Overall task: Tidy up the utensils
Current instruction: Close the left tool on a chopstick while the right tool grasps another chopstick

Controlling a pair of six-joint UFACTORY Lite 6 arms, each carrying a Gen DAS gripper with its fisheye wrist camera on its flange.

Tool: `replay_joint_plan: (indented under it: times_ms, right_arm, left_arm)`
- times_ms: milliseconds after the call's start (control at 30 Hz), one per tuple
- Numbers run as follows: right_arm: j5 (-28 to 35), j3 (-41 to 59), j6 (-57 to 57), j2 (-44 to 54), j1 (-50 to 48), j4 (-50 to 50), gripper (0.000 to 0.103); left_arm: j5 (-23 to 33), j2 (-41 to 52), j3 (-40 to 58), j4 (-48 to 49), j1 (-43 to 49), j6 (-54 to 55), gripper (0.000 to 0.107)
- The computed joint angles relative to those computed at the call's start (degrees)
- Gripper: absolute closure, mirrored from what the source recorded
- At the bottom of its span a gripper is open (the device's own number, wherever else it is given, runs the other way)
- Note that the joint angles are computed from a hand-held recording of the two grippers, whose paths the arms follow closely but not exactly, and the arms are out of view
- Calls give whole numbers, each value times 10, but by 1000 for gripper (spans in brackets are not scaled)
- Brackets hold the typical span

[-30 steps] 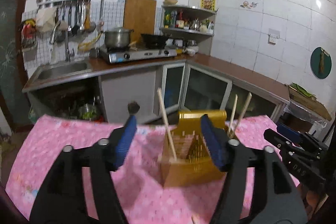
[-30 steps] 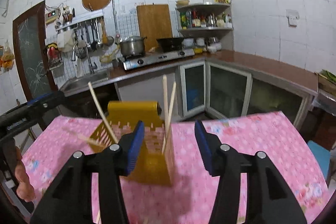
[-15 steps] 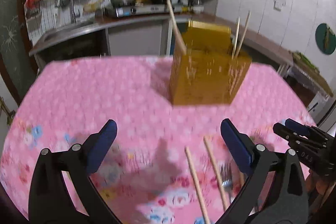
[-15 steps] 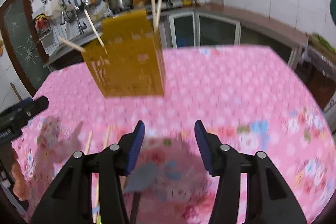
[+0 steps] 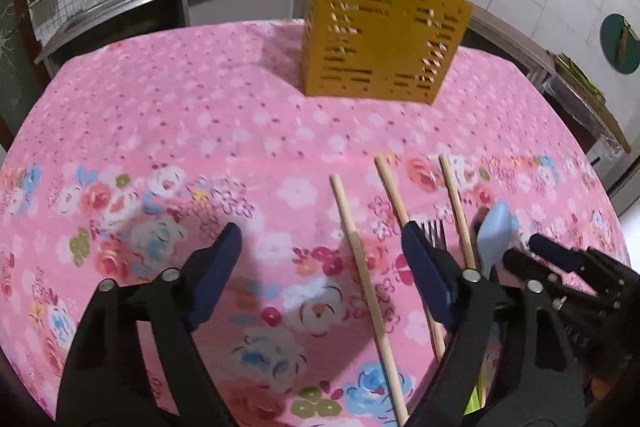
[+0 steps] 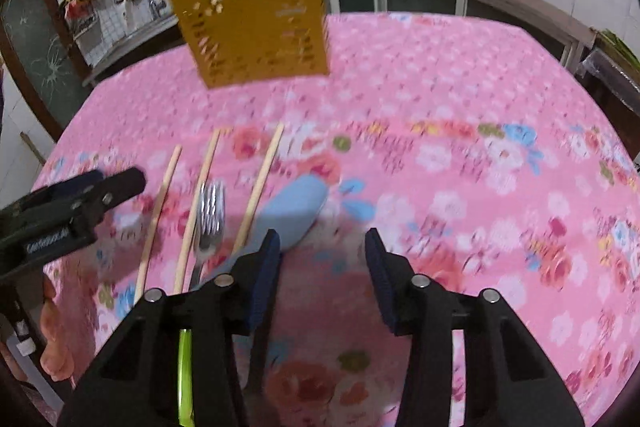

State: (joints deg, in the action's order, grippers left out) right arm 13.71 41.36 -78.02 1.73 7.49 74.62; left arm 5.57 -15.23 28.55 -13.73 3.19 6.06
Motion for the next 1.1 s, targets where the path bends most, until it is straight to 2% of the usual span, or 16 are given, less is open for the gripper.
replay_joint_plan:
  times_ms: [100,200,267,400,467,533,567,633,833,967,1100]
  right_arm:
    - [-21,-12,8,1,18,-10,64]
    - [-25,-8,91,-4,29,-84,69]
    - [-10,-4,140,-9,31,-129,71]
    - [-19,10,214,10,55,-199,72]
    - [-38,15,227,16,62,-216,77]
    - [-44,32,256,31,64,-241,92]
    - [-41,44,253,41,59,-240,93]
    - [-31,75,257,69,45,-247,94]
    - [8,174,347,141,-3,-347,94]
    - [72,251,416,188,-17,-427,94]
    - [109,313,501,226,-5,-514,94]
  left_arm:
    - [-2,22,7,45,-13,-50,41]
    - [5,50,22,-40,-15,34,54]
    - [7,64,28,-99,-14,89,56]
    - [4,88,42,-114,-20,101,63]
    - [5,99,51,-84,-23,67,69]
    - [4,110,60,-75,-26,60,77]
    - [4,113,63,-74,-25,60,78]
    - [7,123,73,-82,-21,70,84]
    - [36,158,113,-195,-2,192,97]
    - [44,173,132,-132,-10,129,99]
    - [48,190,151,-75,-18,77,99]
